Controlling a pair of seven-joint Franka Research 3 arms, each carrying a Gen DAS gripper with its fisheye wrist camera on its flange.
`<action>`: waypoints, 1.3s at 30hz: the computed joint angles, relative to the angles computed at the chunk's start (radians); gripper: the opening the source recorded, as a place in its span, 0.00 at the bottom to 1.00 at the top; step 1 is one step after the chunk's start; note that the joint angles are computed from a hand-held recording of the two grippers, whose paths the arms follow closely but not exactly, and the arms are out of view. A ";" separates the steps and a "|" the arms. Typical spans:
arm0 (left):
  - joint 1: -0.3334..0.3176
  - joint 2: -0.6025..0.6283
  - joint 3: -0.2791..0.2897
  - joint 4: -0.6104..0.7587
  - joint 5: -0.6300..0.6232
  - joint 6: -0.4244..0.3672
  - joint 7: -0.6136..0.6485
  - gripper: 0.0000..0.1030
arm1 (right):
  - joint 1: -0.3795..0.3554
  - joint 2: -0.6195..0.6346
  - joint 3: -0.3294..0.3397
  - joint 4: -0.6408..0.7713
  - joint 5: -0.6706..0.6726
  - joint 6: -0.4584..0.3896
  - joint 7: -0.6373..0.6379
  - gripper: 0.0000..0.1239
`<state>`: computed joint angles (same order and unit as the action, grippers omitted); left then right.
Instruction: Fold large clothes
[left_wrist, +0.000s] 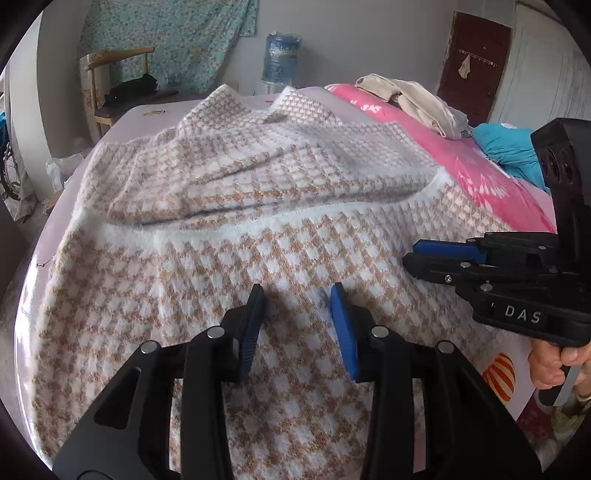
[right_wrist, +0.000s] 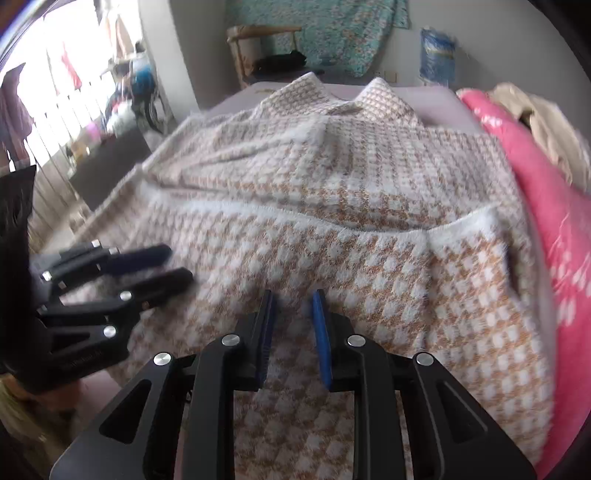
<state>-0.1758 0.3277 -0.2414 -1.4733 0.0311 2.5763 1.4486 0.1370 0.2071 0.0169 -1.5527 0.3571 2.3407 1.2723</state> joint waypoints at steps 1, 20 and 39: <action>0.006 -0.003 -0.005 0.004 -0.013 -0.007 0.008 0.35 | -0.003 -0.003 -0.002 0.005 0.006 0.000 0.009 0.17; 0.079 -0.203 0.068 -0.267 -0.045 0.030 -0.145 0.31 | -0.027 -0.086 -0.074 -0.137 -0.336 0.062 0.311 0.15; 0.087 -0.406 0.117 -0.510 -0.288 0.088 -0.017 0.24 | -0.062 -0.279 -0.050 -0.348 -0.102 0.060 0.105 0.21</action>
<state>-0.0890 -0.0781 -0.1239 -1.9833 -0.2566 2.6648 1.4313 0.0745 -0.0723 -0.0336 -1.9009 0.2548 2.4009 1.3777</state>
